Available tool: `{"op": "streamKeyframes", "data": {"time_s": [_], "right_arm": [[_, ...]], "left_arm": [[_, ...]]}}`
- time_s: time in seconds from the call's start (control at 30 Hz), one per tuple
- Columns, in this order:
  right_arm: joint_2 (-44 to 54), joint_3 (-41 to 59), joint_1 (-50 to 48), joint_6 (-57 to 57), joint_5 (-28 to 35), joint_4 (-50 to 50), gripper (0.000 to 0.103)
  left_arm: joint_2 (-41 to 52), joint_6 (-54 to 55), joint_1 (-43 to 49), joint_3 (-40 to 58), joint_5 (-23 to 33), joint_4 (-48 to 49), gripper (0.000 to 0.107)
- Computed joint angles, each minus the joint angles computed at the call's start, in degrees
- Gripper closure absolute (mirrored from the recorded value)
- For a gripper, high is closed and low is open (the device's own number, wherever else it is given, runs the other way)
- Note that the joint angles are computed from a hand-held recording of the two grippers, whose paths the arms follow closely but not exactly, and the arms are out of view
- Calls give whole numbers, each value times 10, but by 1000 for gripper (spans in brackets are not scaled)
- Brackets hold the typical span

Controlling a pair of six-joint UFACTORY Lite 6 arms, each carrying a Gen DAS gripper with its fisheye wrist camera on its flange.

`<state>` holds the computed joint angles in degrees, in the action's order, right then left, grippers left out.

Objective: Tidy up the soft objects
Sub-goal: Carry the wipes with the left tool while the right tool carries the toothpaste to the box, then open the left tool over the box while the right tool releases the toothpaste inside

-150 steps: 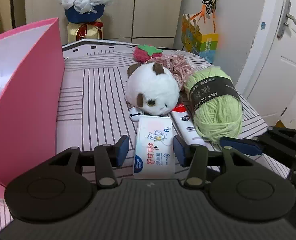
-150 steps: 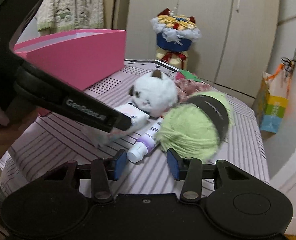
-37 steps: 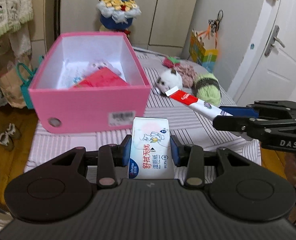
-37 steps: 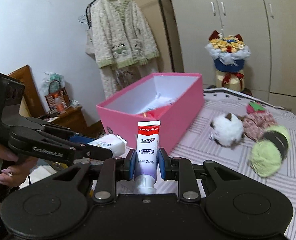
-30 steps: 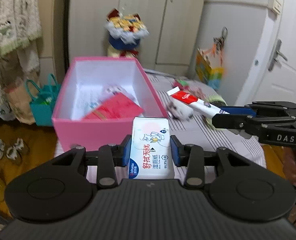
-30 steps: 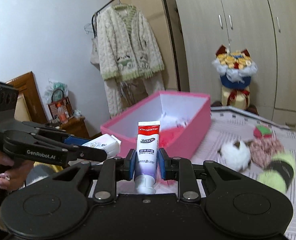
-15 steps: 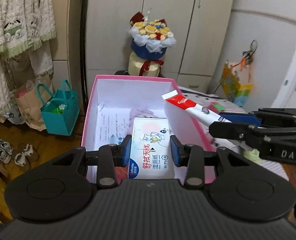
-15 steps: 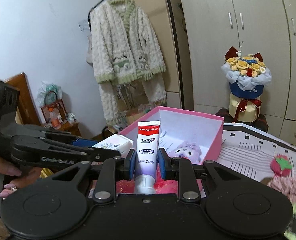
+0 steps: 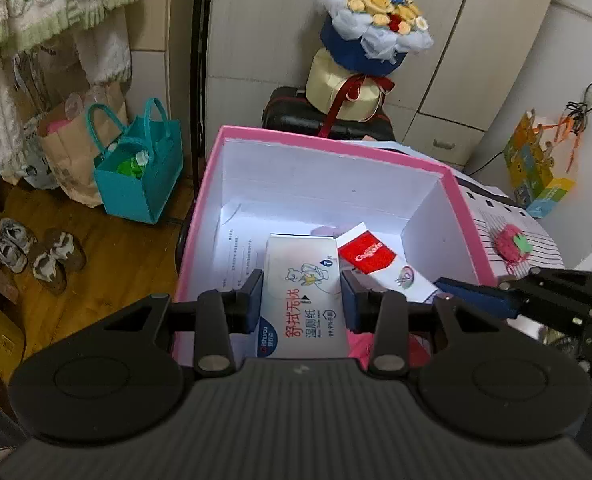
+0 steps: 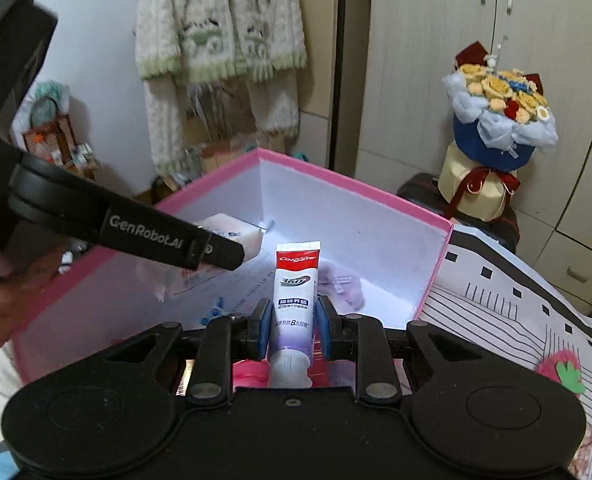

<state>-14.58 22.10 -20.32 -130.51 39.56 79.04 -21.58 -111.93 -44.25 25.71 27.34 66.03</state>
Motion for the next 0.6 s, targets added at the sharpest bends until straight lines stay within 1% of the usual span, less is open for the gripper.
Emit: {"op": "streamKeyframes", "data": {"time_s": [0.1,0.23,0.33,0.37,0.43,0.5,0.53,0.57,0.6], "right_arm": [[20,2,38,-35,-41,50,76],[19,-19,76,-135,-89,150,76],[37,-14,100,-166,-115,194,75],[34,-19,106,-192,-122,220,75],[34,-21,113,-213,-125,236,74],[29,-27,115,-244,-131,243,75],[25,-33,105,-254,-116,247,74],[26,-35,88,-254,-94,238,72],[24,-35,75,-234,-82,207,66]], "left_arm": [[57,-12,31,24,-36,19,69],[108,-44,41,42,-51,49,69],[135,-59,54,52,-71,62,69],[140,-60,56,54,-76,63,68],[148,-75,58,58,-80,80,68],[155,-62,59,59,-96,96,67],[153,-83,59,53,-97,105,67],[148,-122,53,45,-91,123,65],[144,-137,48,40,-87,131,63]]}}
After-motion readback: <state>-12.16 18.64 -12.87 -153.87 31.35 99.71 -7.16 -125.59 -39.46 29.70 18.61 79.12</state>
